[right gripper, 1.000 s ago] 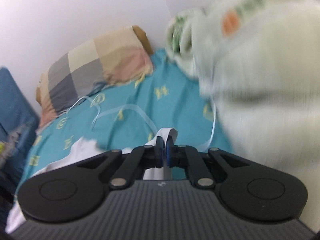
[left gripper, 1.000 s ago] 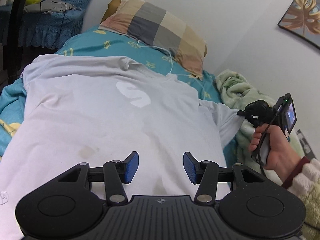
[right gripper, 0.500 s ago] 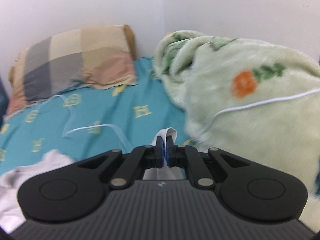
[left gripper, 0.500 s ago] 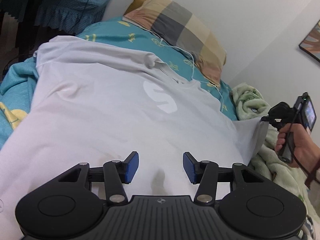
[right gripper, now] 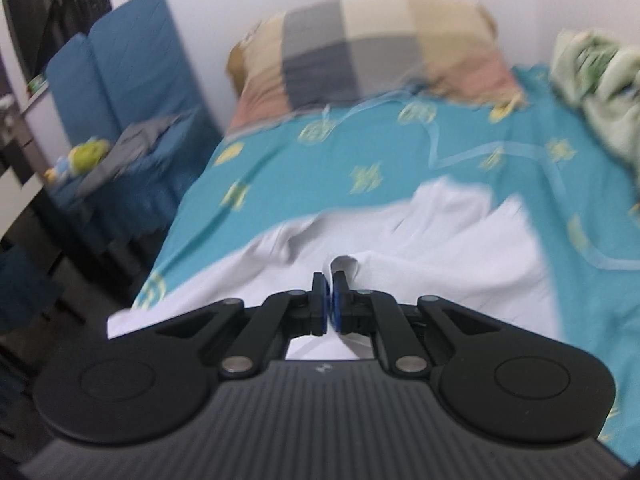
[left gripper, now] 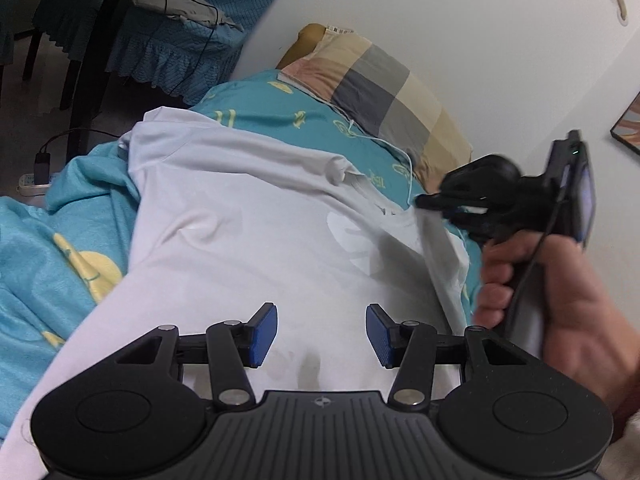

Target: Fold clothes

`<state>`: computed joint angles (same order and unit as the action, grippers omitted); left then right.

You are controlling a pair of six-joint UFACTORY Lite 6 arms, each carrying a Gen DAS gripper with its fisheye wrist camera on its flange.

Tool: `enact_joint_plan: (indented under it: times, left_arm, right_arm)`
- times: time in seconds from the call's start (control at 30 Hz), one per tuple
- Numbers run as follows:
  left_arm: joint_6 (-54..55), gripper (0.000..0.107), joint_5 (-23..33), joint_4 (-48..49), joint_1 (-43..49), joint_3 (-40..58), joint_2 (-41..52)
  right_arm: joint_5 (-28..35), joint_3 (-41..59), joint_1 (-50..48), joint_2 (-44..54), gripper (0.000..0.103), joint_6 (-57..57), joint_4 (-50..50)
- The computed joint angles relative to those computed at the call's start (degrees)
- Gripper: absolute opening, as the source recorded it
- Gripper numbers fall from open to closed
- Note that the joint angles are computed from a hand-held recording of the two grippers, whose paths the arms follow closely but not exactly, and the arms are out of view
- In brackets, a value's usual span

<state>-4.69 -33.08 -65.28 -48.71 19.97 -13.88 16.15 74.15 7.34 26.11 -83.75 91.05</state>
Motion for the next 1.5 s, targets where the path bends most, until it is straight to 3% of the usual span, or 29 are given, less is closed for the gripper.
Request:
enact_joint_plan:
  times: [0.13, 0.17, 0.2, 0.23, 0.27, 0.3, 0.47, 0.67, 0.8, 0.93, 1.07, 1.2, 1.33, 1.5]
  left_arm:
    - [-1.04, 0.051, 0.29, 1.77, 0.25, -1.37, -1.24]
    - [-1.26, 0.052, 0.03, 2.33, 0.26, -1.31, -1.13]
    - [-1.62, 0.052, 0.06, 3.04, 0.38, -0.83, -0.46]
    - [-2.03, 0.052, 0.08, 3.83, 0.51, -0.36, 0.21]
    - [-2.26, 0.052, 0.11, 4.39, 0.59, 0.15, 0.87]
    - [-2.92, 0.052, 0.15, 5.39, 0.69, 0.69, 1.79]
    - [-4.42, 0.052, -0.09, 7.85, -0.34, 1.84, 3.45]
    - [0.13, 0.053, -0.52, 4.03, -4.26, 4.06, 5.47]
    - [7.04, 0.053, -0.46, -2.41, -7.66, 7.04, 8.39]
    - [19.75, 0.053, -2.06, -15.06, -12.06, 12.32, 10.44]
    - [29.39, 0.057, -5.74, -22.59, -15.98, 22.19, 16.51]
    - [34.35, 0.059, -4.22, -22.80, -13.18, 37.70, 28.75]
    - [41.23, 0.059, 1.51, -24.27, -7.33, 59.79, 46.81]
    - [58.08, 0.059, 7.68, -36.95, -1.44, 89.77, 69.69]
  right_arm:
    - [9.79, -0.08, -2.73, 3.17, 0.011, 1.81, -3.62]
    - [10.72, -1.55, -3.28, 1.80, 0.017, 0.64, -4.11]
    - [11.71, -3.37, -4.23, -0.08, 0.037, -1.23, -4.34]
    - [12.45, -5.95, -5.31, -2.72, 0.049, -3.74, -3.76]
    - [13.16, -8.88, -6.65, -5.83, 0.068, -6.21, -2.81]
    - [14.62, -11.58, -8.67, -9.02, 0.073, -7.46, -3.05]
    - [24.52, -23.92, -23.15, -26.88, 0.072, -4.36, -14.13]
    - [42.20, -37.57, -51.93, -48.06, 0.072, -7.32, -29.80]
    - [51.55, -41.15, -69.91, -49.60, 0.072, -16.46, -31.89]
    - [56.41, -38.54, -74.93, -44.03, 0.072, -17.04, -33.18]
    - [56.21, -37.66, -75.48, -43.20, 0.072, -18.66, -32.04]
    - [51.84, -38.51, -75.10, -43.29, 0.073, -21.49, -29.74]
    - [49.60, -35.71, -75.15, -38.09, 0.073, -22.83, -28.13]
    - [47.32, -30.01, -74.32, -29.85, 0.073, -20.07, -26.30]
